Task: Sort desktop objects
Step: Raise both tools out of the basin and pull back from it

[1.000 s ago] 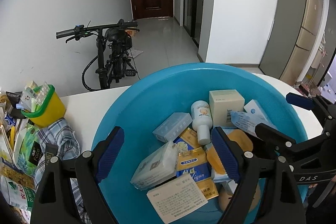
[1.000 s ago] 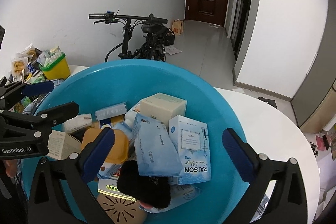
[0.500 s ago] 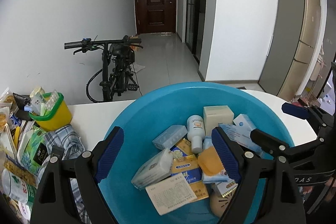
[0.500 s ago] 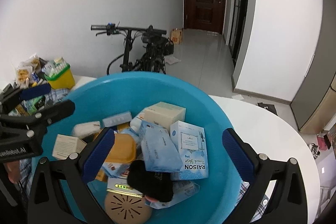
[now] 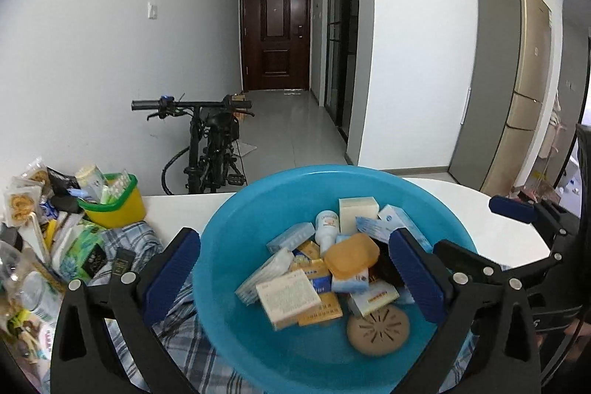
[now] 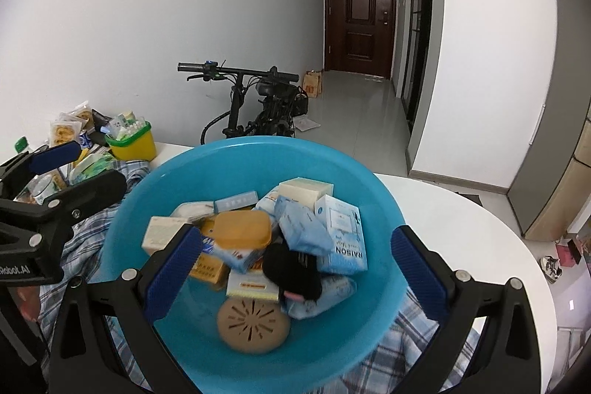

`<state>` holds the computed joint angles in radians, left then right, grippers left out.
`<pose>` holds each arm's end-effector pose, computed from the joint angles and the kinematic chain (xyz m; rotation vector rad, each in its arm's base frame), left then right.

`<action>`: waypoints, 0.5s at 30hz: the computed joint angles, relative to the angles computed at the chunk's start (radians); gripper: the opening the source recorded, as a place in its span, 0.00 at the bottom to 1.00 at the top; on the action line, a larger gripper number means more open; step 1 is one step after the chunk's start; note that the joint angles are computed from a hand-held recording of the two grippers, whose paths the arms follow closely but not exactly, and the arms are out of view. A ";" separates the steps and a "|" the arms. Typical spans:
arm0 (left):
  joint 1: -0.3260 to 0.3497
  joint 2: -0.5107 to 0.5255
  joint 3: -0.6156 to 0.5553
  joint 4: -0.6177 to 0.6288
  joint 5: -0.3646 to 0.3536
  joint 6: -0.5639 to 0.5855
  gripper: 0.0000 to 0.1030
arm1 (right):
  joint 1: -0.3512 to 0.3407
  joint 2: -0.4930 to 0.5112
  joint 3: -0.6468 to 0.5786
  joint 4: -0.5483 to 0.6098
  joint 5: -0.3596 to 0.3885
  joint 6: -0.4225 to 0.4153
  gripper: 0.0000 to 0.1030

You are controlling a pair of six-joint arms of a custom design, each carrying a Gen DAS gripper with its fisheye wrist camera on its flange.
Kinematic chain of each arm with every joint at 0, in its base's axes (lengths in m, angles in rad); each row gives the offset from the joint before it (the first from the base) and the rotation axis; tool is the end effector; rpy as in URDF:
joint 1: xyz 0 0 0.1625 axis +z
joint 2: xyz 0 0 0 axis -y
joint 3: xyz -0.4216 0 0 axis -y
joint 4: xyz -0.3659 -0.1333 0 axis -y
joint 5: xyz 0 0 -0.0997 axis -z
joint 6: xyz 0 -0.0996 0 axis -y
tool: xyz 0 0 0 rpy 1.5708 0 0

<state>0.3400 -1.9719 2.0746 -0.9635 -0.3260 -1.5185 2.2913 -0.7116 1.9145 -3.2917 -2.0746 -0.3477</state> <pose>-0.1637 -0.2994 0.4239 0.2328 1.9961 -1.2265 0.4472 -0.3802 0.0700 1.1844 -2.3549 0.8102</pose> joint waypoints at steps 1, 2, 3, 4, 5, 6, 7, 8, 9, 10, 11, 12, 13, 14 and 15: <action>-0.026 0.006 -0.014 0.077 -0.010 -0.063 1.00 | 0.005 -0.010 0.014 -0.006 -0.001 0.003 0.99; -0.060 0.016 -0.027 0.168 -0.024 -0.145 1.00 | 0.011 -0.022 0.030 -0.013 0.001 0.007 0.99; -0.087 0.026 -0.036 0.235 -0.039 -0.209 1.00 | 0.016 -0.033 0.044 -0.017 0.002 0.011 0.99; -0.126 0.038 -0.048 0.315 -0.062 -0.287 1.00 | 0.022 -0.045 0.060 -0.022 0.002 0.017 0.99; -0.153 0.042 -0.053 0.360 -0.078 -0.331 1.00 | 0.027 -0.057 0.074 -0.027 0.004 0.024 0.99; -0.180 0.043 -0.056 0.397 -0.094 -0.368 1.00 | 0.034 -0.070 0.090 -0.034 0.007 0.031 0.99; -0.210 0.044 -0.059 0.430 -0.111 -0.405 1.00 | 0.040 -0.081 0.104 -0.039 0.006 0.037 0.99; -0.246 0.045 -0.062 0.466 -0.133 -0.449 1.00 | 0.047 -0.095 0.121 -0.046 0.005 0.040 0.99; -0.276 0.044 -0.065 0.493 -0.153 -0.483 1.00 | 0.054 -0.106 0.135 -0.053 0.003 0.042 0.99; -0.308 0.044 -0.064 0.514 -0.173 -0.514 1.00 | 0.063 -0.120 0.153 -0.063 0.000 0.045 0.99; -0.344 0.042 -0.063 0.536 -0.197 -0.546 1.00 | 0.070 -0.133 0.169 -0.068 -0.001 0.048 0.99; -0.372 0.041 -0.061 0.553 -0.216 -0.569 1.00 | 0.077 -0.146 0.185 -0.074 -0.001 0.052 0.99; -0.406 0.041 -0.058 0.572 -0.240 -0.597 1.00 | 0.085 -0.161 0.203 -0.081 -0.002 0.057 0.99; -0.440 0.045 -0.056 0.589 -0.266 -0.624 1.00 | 0.093 -0.172 0.217 -0.089 -0.005 0.062 0.99; -0.466 0.051 -0.055 0.602 -0.286 -0.644 1.00 | 0.101 -0.184 0.231 -0.094 -0.008 0.067 0.99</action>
<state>-0.1257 -1.9212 2.0197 -0.3615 -0.6118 -2.1622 2.3923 -0.8954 2.1454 -3.3856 -2.0826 -0.2812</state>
